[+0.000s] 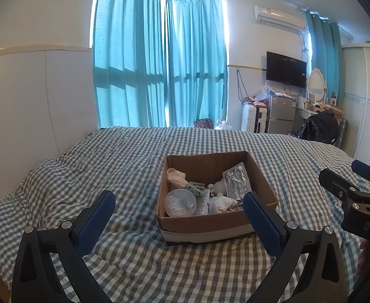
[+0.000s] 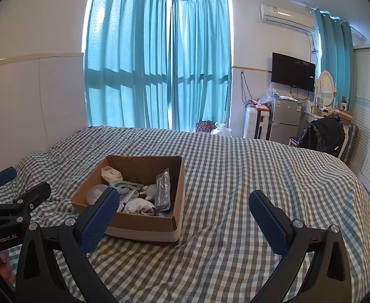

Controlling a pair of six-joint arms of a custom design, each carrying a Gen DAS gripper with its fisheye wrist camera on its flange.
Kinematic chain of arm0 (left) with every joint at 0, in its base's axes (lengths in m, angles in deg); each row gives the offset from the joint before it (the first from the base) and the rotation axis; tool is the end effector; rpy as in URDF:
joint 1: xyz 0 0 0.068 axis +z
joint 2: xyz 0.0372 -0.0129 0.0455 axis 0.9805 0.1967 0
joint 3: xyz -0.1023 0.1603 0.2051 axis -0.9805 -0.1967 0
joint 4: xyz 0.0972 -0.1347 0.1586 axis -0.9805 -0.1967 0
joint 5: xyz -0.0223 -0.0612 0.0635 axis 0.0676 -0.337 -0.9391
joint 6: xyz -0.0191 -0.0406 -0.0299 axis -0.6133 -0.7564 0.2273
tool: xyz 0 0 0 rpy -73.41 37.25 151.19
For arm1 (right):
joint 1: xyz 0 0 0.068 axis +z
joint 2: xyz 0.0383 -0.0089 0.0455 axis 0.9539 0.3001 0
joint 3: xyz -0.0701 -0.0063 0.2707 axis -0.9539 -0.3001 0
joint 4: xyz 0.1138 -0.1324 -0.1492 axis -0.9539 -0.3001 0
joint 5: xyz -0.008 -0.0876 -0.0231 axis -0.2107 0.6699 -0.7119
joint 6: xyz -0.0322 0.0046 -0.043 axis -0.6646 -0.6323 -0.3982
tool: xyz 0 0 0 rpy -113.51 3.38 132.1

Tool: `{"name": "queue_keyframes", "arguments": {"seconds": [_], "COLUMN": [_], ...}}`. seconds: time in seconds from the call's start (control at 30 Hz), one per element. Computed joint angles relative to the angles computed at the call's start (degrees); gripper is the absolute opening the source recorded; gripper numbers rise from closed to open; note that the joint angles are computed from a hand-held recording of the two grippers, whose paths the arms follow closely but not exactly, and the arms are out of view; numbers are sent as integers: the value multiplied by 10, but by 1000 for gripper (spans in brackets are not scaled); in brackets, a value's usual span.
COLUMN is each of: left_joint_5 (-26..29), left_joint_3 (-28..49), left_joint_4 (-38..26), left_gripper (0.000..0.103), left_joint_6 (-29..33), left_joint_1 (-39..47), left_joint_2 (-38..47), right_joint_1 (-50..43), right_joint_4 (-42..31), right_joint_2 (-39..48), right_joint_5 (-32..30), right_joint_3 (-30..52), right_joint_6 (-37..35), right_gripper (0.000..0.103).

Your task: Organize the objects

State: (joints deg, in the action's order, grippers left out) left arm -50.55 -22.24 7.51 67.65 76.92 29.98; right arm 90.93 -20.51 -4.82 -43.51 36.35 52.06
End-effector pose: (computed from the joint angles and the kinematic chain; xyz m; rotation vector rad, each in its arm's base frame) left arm 0.2865 -0.0074 0.3118 0.0211 1.9999 0.0228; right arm 0.2877 0.0879 0.3312 -0.0996 1.9771 0.0562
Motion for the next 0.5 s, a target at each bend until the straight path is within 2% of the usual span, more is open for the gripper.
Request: {"name": "queue_keyframes", "arguments": {"seconds": [0.23,0.5], "left_joint_5": [10,-3], "left_joint_3": [5,-1], "left_joint_4": [-10,-5], "left_gripper": [103,103], "left_joint_6": [0,-1], "left_joint_1": [5,3], "left_joint_2": [2,1], "right_joint_1": [4,6], "right_joint_4": [0,-2], "right_joint_2": [0,1], "right_joint_5": [5,7], "right_joint_3": [-2,0], "right_joint_6": [0,1], "right_gripper": [103,103]}}
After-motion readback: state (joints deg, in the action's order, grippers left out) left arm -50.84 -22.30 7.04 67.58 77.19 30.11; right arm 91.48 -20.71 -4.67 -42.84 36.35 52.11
